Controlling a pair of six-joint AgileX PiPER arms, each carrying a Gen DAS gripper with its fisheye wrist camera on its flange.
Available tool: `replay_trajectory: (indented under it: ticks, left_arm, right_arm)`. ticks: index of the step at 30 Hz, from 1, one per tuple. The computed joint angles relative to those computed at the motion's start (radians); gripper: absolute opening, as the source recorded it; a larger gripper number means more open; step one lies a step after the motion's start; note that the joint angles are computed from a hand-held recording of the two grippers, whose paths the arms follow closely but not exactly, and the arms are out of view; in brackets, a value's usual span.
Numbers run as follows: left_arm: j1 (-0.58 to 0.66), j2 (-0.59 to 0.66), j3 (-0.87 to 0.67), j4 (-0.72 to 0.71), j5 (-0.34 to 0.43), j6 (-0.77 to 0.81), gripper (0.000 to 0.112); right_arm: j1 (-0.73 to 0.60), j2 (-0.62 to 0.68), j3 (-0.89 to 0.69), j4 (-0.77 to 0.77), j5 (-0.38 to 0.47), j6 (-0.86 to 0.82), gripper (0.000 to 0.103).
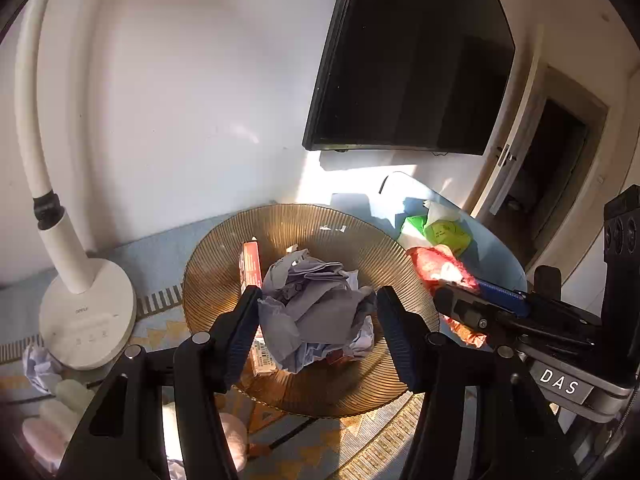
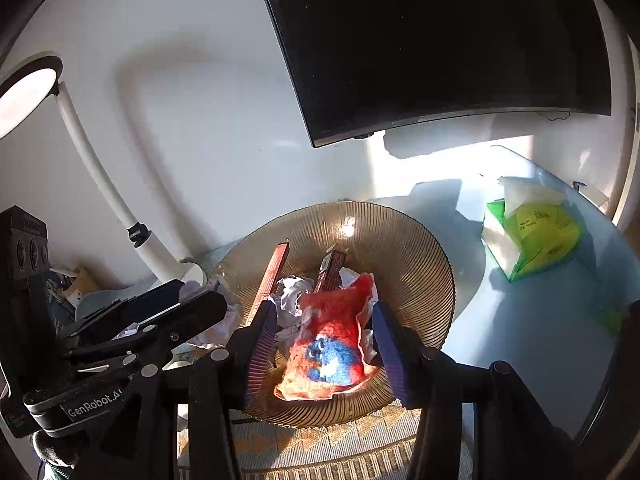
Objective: Organize objects
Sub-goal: 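Carry the paper and red snack bag into the amber bowl and release, then move both tools back over the rug toward the remaining items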
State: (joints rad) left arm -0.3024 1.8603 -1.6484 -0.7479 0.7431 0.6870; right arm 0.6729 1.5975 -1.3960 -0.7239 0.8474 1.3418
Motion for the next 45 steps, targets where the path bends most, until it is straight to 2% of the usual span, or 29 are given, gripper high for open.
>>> replay_trajectory:
  ticks: [2,4,8,10,15,17,18,19,22,26,27,30,32,35,37,39,45]
  left_arm:
    - [-0.005,0.026,-0.025,0.044,0.008,-0.057,0.066]
    - [0.007,0.016,0.004,0.035,0.003,-0.043,0.066]
    - [0.048,-0.106,0.18,-0.008,-0.033,0.056,0.067]
    - [0.092,-0.207,0.308,-0.065,-0.053,0.137,0.072]
    - [0.291,-0.493,0.644,-0.212,-0.105,0.354,0.087]
    - [0.415,-0.564,0.745,-0.263,-0.102,0.425,0.101]
    - [0.49,-0.579,0.785,-0.297,-0.09,0.471,0.103]
    - [0.551,-0.589,0.824,-0.319,-0.102,0.506,0.103]
    - [0.654,-0.554,0.902,-0.333,-0.21,0.569,0.102]
    - [0.736,-0.456,0.928,-0.43,-0.263,0.686,0.102]
    - [0.74,-0.44,0.93,-0.446,-0.277,0.698,0.102]
    - [0.745,-0.408,0.91,-0.418,-0.244,0.658,0.102]
    - [0.719,-0.413,0.921,-0.393,-0.272,0.638,0.102]
    - [0.695,-0.437,0.952,-0.418,-0.298,0.69,0.102]
    - [0.671,-0.449,0.964,-0.416,-0.327,0.696,0.102]
    - [0.655,-0.451,0.966,-0.397,-0.342,0.682,0.102]
    - [0.664,-0.436,0.951,-0.364,-0.335,0.63,0.102]
  right_arm:
    - [0.0,-0.017,0.04,-0.007,-0.014,0.028,0.051]
    - [0.022,-0.044,0.095,-0.019,-0.038,0.06,0.051]
    - [0.118,-0.077,0.159,-0.057,-0.041,0.12,0.053]
    - [0.186,-0.08,0.172,-0.093,-0.045,0.168,0.068]
    - [0.349,0.013,0.114,-0.174,-0.012,0.249,0.076]
    - [0.386,0.094,0.063,-0.176,0.01,0.253,0.079]
    - [0.399,0.141,0.035,-0.177,0.023,0.249,0.08]
    - [0.407,0.189,0.007,-0.176,0.036,0.24,0.08]
    - [0.418,0.31,-0.07,-0.154,0.083,0.201,0.08]
    - [0.411,0.373,-0.123,-0.126,0.118,0.154,0.08]
    - [0.41,0.375,-0.121,-0.13,0.116,0.161,0.081]
    - [0.393,0.394,-0.144,-0.088,0.126,0.132,0.084]
    - [0.384,0.394,-0.143,-0.068,0.116,0.122,0.084]
    - [0.381,0.376,-0.114,-0.077,0.086,0.15,0.084]
    - [0.374,0.374,-0.11,-0.063,0.071,0.144,0.091]
    - [0.364,0.38,-0.119,-0.034,0.062,0.117,0.092]
    - [0.336,0.399,-0.142,0.061,0.039,0.033,0.092]
